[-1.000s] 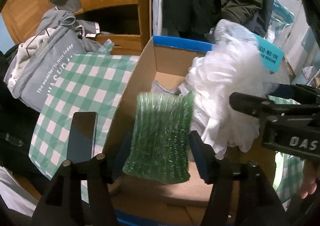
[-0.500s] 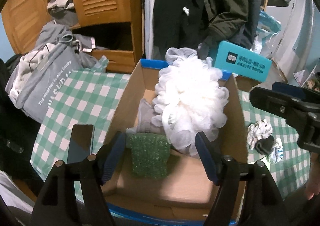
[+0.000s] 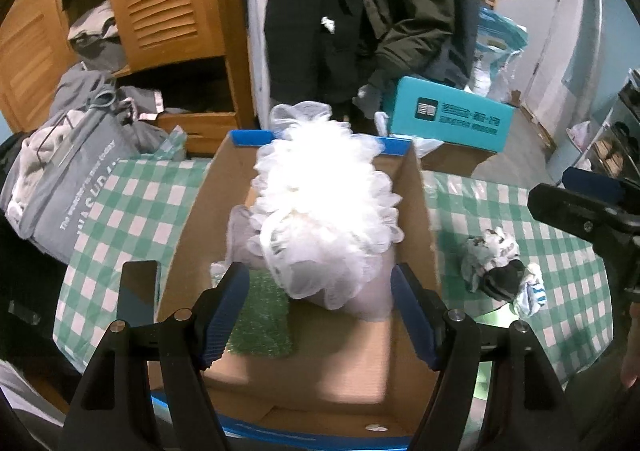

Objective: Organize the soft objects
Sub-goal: 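Move both tools back over the table toward the green cloth and striped sock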

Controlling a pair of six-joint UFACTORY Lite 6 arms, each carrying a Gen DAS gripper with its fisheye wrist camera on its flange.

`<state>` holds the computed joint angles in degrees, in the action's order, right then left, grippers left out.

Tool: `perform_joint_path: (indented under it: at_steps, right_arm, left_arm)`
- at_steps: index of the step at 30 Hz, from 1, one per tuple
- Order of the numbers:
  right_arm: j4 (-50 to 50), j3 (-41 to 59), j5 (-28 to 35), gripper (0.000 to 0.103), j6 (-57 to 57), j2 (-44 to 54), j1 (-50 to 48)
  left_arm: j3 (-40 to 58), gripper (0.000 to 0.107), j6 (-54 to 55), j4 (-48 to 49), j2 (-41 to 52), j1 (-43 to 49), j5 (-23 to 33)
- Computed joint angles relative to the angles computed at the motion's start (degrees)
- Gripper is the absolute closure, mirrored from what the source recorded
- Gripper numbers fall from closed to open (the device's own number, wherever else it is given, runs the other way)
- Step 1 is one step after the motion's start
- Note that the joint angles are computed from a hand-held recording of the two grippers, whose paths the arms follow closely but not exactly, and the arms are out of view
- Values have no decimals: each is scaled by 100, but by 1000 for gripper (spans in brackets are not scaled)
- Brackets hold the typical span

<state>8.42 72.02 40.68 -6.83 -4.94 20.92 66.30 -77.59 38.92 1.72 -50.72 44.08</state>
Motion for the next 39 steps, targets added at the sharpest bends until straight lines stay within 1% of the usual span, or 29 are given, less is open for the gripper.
perform_joint_path:
  at_steps: [4, 10, 18, 22, 28, 39]
  right_arm:
    - [175, -272, 60, 21, -258, -270, -357]
    - [460, -573, 164, 21, -776, -598, -1015]
    - [978, -818, 379, 21, -1586, -861, -2141]
    - [1157, -911, 429, 21, -1953, -876, -2621]
    - [1313, -1105, 466, 21, -2394, -830, -3224]
    - [1473, -1338, 324, 21, -2907, -428, -3797]
  left_arm:
    - [361, 30, 43, 2, 273, -171, 38]
    - [1016, 30, 243, -97, 811, -450, 148]
    - [1884, 30, 542, -252, 1548, -810, 311]
    - [2354, 30, 727, -412, 1912, -911, 341]
    - [3306, 30, 1149, -769, 2704, -1033, 454]
    - [4916, 30, 1824, -1336, 4063, -1080, 827]
